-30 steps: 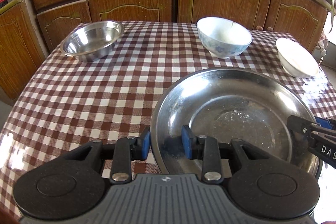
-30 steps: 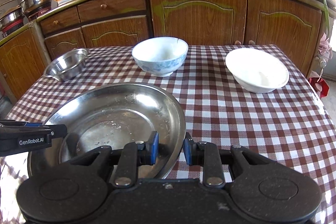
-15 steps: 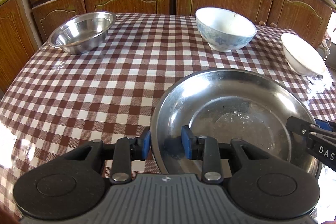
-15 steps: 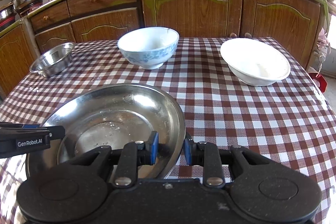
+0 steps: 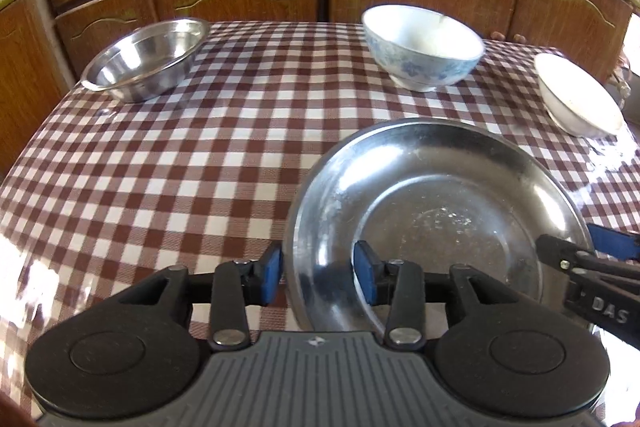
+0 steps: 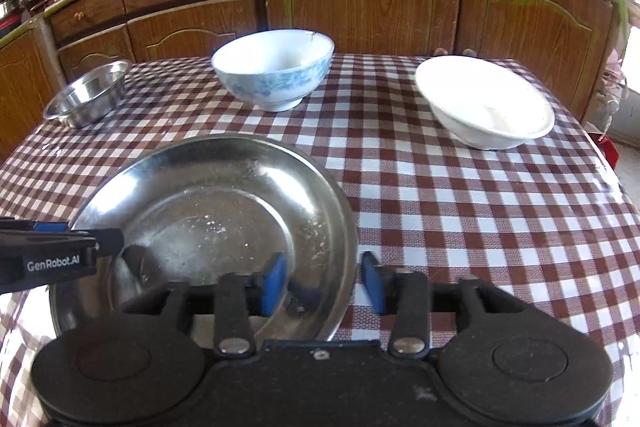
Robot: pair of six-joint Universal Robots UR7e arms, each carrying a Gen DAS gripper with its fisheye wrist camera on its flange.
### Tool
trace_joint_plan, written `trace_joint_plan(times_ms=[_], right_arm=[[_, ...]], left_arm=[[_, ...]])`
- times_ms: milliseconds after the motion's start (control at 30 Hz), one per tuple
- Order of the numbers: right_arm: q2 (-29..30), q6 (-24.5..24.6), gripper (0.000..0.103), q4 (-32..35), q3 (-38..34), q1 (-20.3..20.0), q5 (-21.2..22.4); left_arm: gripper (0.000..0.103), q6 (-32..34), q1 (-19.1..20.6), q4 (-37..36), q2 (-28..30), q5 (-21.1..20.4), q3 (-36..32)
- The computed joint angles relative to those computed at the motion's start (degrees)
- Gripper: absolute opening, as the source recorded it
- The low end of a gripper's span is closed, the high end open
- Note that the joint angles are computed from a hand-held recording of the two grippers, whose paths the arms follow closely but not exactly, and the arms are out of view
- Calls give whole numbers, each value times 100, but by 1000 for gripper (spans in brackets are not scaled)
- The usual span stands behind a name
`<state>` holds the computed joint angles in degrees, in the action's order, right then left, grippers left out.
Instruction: Organize plates and bowls
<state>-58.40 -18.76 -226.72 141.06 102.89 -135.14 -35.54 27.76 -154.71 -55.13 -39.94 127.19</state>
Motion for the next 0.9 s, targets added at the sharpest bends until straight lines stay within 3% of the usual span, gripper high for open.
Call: trace_joint_plan(times_ms=[100, 267, 433, 900], right_arm=[[6, -28, 68, -169, -7, 111, -252], [-122, -125, 77, -332, 60, 407, -487], [-294, -9, 79, -21, 113, 796, -541], [-513, 902, 80, 1348, -251, 1947, -727]], left_arm=[[45, -120, -39, 80, -129, 56, 59], [64, -421, -269, 429, -441, 280, 181], [75, -740, -561, 891, -799, 413, 312], [81, -1659, -1068, 2224, -1946, 586, 489]])
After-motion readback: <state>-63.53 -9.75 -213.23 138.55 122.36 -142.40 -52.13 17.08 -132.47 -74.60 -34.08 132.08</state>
